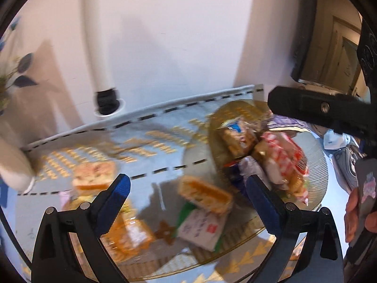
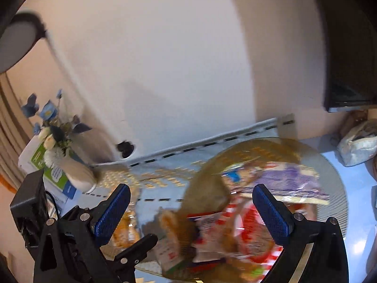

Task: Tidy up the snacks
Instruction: 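Withdraw both open tools from the bowl to the remaining snacks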

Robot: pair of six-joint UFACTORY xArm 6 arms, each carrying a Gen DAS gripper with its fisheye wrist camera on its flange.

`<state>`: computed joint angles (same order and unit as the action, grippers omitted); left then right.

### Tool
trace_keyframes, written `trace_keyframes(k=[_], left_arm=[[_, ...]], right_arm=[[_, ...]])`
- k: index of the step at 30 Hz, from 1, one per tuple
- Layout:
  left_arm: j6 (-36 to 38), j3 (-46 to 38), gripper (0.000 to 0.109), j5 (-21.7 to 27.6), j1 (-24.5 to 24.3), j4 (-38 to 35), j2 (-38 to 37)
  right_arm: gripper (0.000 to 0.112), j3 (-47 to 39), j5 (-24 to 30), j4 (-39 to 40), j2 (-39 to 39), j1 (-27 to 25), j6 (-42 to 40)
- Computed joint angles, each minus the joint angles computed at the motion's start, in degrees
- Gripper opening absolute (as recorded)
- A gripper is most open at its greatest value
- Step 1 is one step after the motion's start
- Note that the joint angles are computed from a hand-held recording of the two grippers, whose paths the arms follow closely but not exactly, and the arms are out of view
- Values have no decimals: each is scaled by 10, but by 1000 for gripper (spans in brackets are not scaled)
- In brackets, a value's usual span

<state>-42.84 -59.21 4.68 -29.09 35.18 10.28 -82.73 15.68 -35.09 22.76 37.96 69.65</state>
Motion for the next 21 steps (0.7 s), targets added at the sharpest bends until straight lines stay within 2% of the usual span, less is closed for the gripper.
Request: trace_keyframes(k=[5,8,10,18,21], left_arm=[[-35,55,99,-13,45,43,-47],[-82,77,99,-6,78,91,-71],[-79,94,99,-9,100,87,-80],[-110,140,99,-20,173,103,-86],[-150,146,99,-22,193,145,-77]], right_arm=[[103,-60,14,31,47,34,-30],[103,-95,25,51,74,53,-51],[103,-119,31,74,95,64,-72],[103,-222,56,166,182,97,-161],[103,-253,59,199,211,104,-191]])
